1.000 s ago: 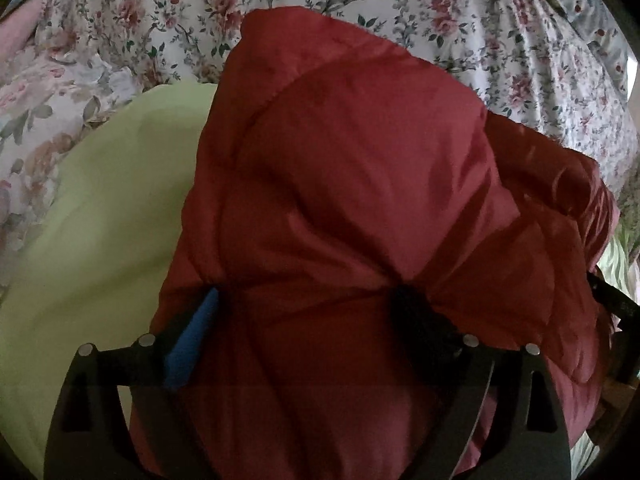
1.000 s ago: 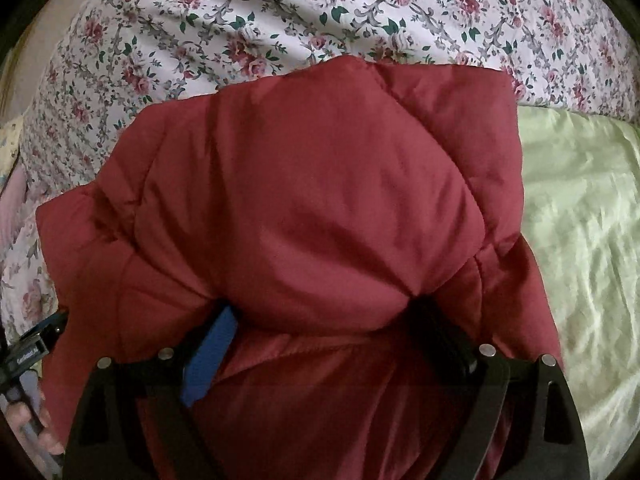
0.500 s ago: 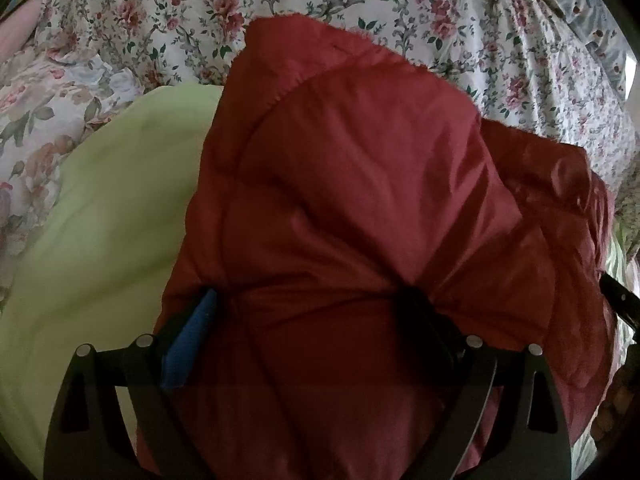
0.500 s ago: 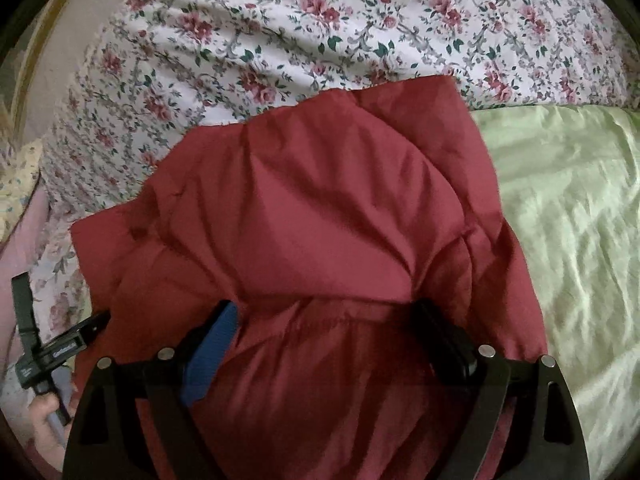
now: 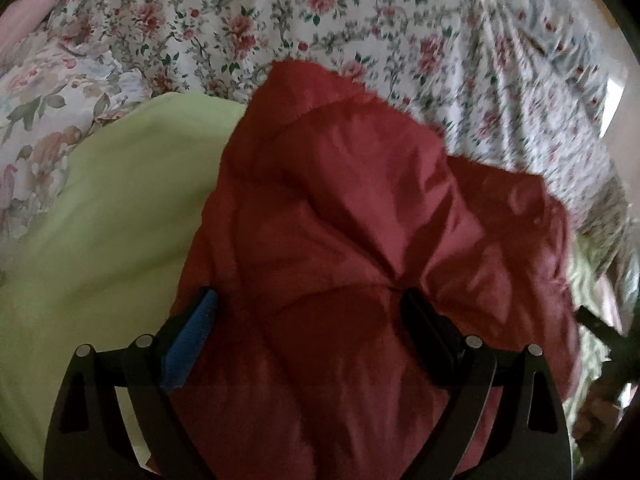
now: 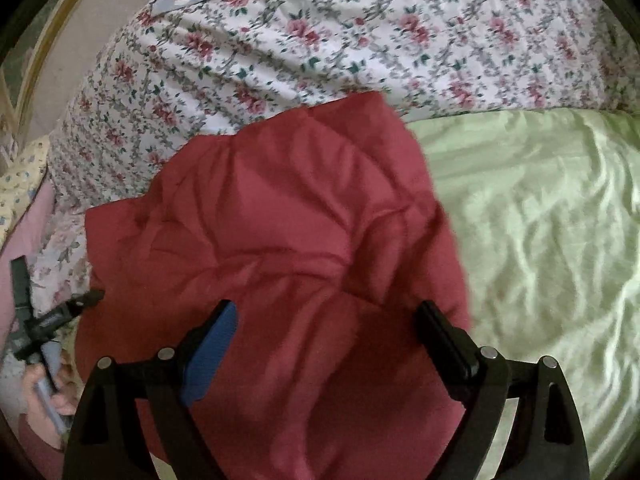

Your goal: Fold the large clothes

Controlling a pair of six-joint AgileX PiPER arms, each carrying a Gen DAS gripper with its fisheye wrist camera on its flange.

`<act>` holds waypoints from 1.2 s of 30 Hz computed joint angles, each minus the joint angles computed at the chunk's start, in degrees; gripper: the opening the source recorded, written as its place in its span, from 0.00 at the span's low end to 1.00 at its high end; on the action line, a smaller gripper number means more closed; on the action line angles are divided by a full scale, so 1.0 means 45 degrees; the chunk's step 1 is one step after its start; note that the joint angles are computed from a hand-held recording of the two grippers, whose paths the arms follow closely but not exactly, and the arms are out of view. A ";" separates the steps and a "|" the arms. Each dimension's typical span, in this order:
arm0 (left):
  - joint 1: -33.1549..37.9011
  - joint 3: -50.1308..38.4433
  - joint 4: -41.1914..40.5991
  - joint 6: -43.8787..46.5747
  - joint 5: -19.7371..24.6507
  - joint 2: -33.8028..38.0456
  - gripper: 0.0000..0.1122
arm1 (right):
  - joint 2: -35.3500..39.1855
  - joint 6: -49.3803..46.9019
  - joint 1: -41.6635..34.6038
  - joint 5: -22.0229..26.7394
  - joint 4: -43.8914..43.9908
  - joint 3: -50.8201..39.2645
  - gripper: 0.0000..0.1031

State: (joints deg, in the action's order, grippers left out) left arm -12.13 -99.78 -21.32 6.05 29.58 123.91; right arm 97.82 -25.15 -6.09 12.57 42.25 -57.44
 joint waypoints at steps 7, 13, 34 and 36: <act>0.1009 0.2076 -0.2920 0.2840 -0.1097 -0.1180 0.84 | 0.0379 -0.3000 -0.1572 0.1324 0.3282 0.0261 0.89; 0.2463 0.0912 -0.6655 0.5111 0.1346 0.0231 0.84 | 0.1479 -0.6066 -0.2787 0.3609 0.7073 0.0127 0.89; 0.1902 -0.2249 -0.6262 0.3883 0.3468 0.2643 0.77 | 0.3498 -0.6702 -0.3090 0.5813 0.8107 -0.1149 0.91; 0.1829 -0.2108 -0.6236 0.4161 0.3362 0.2500 0.71 | 0.3466 -0.6375 -0.2951 0.5785 0.7768 -0.1237 0.85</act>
State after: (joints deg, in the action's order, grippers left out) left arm -3.90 -109.27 -49.38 24.78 44.70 135.16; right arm 113.42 -53.84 -19.37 38.61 77.20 -63.01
